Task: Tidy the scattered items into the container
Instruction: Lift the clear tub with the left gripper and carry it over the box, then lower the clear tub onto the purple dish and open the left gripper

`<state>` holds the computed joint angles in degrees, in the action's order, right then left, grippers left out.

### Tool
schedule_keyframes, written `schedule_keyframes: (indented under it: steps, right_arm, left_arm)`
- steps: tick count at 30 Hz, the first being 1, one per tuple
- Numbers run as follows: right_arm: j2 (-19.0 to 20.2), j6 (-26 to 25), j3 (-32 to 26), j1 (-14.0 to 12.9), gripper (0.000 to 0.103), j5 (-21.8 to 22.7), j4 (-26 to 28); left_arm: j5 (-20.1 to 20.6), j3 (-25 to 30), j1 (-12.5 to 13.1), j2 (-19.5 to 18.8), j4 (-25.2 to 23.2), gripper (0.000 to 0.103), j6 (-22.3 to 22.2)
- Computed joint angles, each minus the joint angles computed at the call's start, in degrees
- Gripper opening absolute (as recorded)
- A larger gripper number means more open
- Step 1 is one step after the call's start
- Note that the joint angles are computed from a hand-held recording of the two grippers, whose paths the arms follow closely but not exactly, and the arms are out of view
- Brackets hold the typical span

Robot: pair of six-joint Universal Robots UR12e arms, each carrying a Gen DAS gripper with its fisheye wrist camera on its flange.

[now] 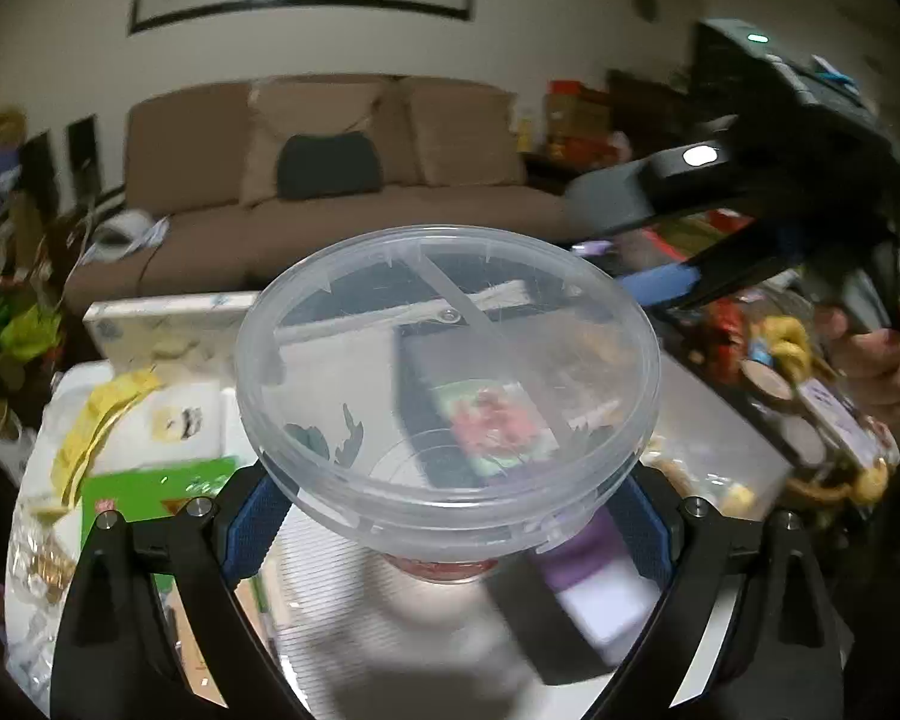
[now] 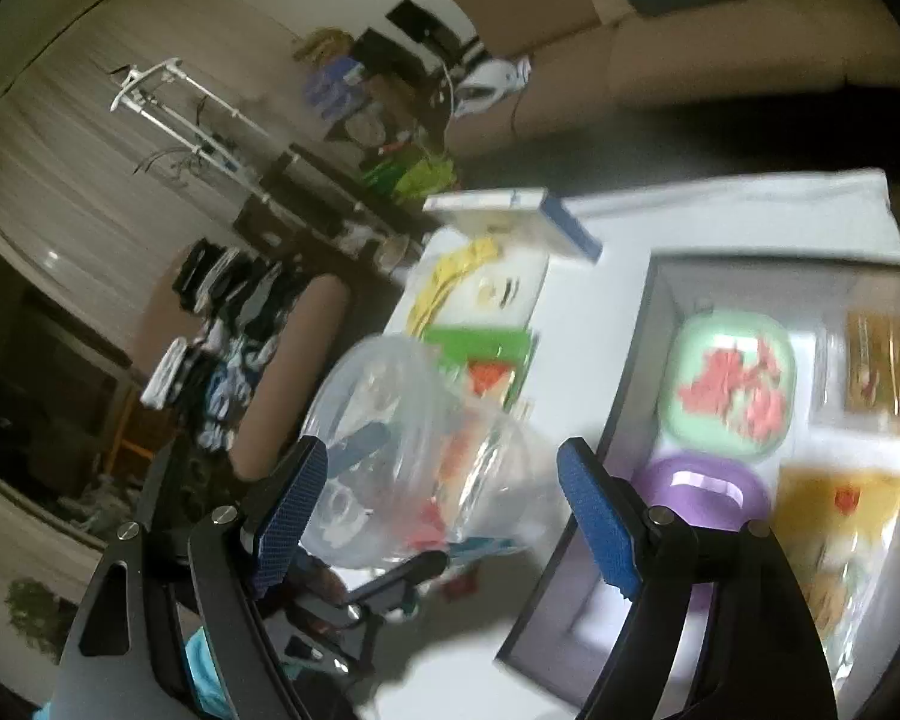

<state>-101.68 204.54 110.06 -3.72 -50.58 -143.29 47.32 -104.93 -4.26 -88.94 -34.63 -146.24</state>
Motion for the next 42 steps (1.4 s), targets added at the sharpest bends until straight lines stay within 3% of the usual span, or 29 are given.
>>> schedule_keyframes:
  steps: [3,9,16,22,27,34,38,42]
  right_arm:
    - [-2.5,-1.1,1.4,-1.0,0.082,-1.0,4.2]
    - [-5.3,2.3,7.5,-6.5,0.079,5.6,5.5]
    - [-4.0,8.0,13.5,-11.9,0.077,11.7,-0.2]
    - [-1.6,7.7,14.9,-13.2,0.072,13.0,-0.4]
    - [-0.2,6.8,14.3,-12.4,0.067,12.3,-0.7]
    - [-0.2,4.5,12.9,-10.8,0.066,8.7,1.8]
    - [-0.4,3.7,12.3,-10.0,0.066,6.1,3.1]
    - [-0.5,2.4,11.1,-8.7,0.066,3.1,4.7]
  left_arm:
    - [0.3,0.5,-2.2,0.4,-2.2,0.093,3.2]
    - [7.5,1.2,-8.5,-0.1,-7.7,0.094,9.5]
    - [18.0,2.5,-14.1,-3.0,-9.2,0.094,11.7]
    - [31.2,3.4,-18.9,-5.4,-10.6,0.094,13.9]
    - [35.9,4.6,-19.7,-5.9,-13.8,0.096,12.2]
    - [32.7,4.5,-17.5,-4.1,-19.3,0.099,11.1]
    - [26.7,4.5,-15.1,-2.6,-22.8,0.101,10.4]
    - [27.9,5.3,-15.0,-1.8,-24.3,0.101,11.5]
